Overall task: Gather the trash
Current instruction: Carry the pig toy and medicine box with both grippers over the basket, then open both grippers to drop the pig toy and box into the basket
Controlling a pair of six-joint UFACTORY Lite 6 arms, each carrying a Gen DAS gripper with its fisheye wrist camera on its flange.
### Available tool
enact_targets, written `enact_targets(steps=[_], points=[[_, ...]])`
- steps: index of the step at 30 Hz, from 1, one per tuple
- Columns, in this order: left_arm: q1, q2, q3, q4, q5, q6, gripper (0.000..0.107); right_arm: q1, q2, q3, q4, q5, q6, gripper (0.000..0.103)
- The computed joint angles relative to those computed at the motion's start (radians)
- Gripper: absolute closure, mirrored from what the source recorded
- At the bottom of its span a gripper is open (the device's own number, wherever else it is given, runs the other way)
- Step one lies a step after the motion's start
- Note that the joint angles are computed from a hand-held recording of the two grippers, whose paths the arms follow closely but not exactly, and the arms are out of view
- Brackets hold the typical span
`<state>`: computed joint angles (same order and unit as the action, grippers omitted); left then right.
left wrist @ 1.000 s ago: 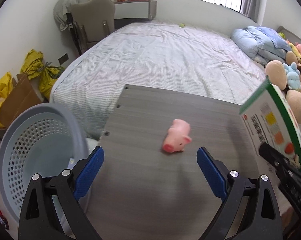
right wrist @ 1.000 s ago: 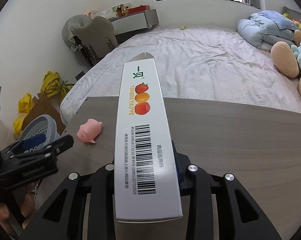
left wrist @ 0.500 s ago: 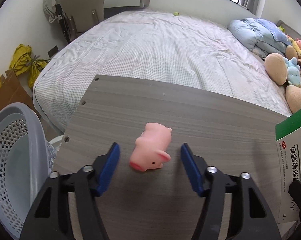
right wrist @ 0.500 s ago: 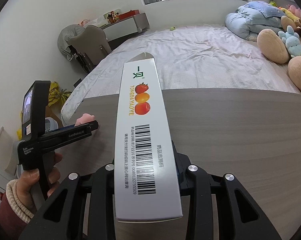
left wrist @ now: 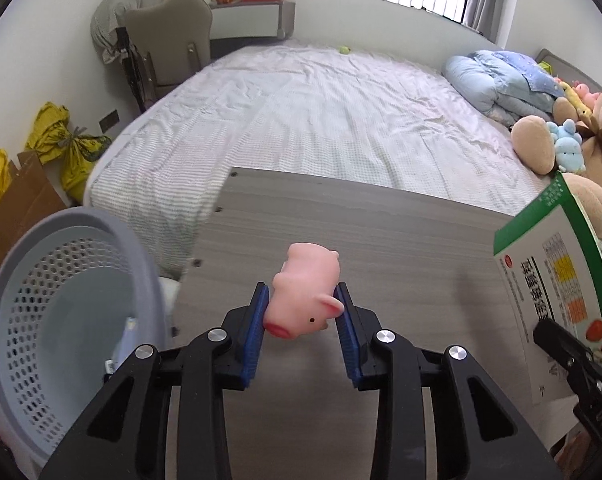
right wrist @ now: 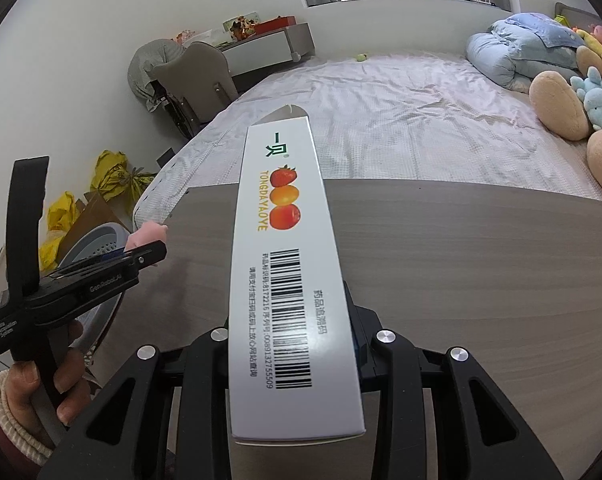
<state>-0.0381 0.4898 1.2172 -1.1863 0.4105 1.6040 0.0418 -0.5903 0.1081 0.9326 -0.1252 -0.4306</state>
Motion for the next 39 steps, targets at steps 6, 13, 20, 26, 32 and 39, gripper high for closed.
enact_targets(steps=[6,13,20,26,32,39], points=[[0.164,-0.028,0.031,0.044,0.086,0.032,0.074,0.234,0.187,0.149,0.242,-0.120,-0.130,0.072],[0.352,0.072,0.185,0.071,0.195,0.077,0.074,0.452,0.478,0.450,0.406,-0.211,-0.252,0.071],[0.471,0.286,0.465,0.206,0.256,-0.063,0.074,0.514,0.786,0.798,0.457,-0.158,-0.345,0.072],[0.535,0.465,0.726,0.313,0.315,-0.190,0.074,0.554,1.021,1.070,0.680,-0.120,-0.609,0.072],[0.550,0.597,0.940,0.389,0.370,-0.292,0.073,0.577,1.196,1.274,0.942,-0.091,-0.879,0.071],[0.548,0.645,1.028,0.416,0.393,-0.339,0.073,0.586,1.314,1.433,1.275,-0.114,-1.236,0.071]])
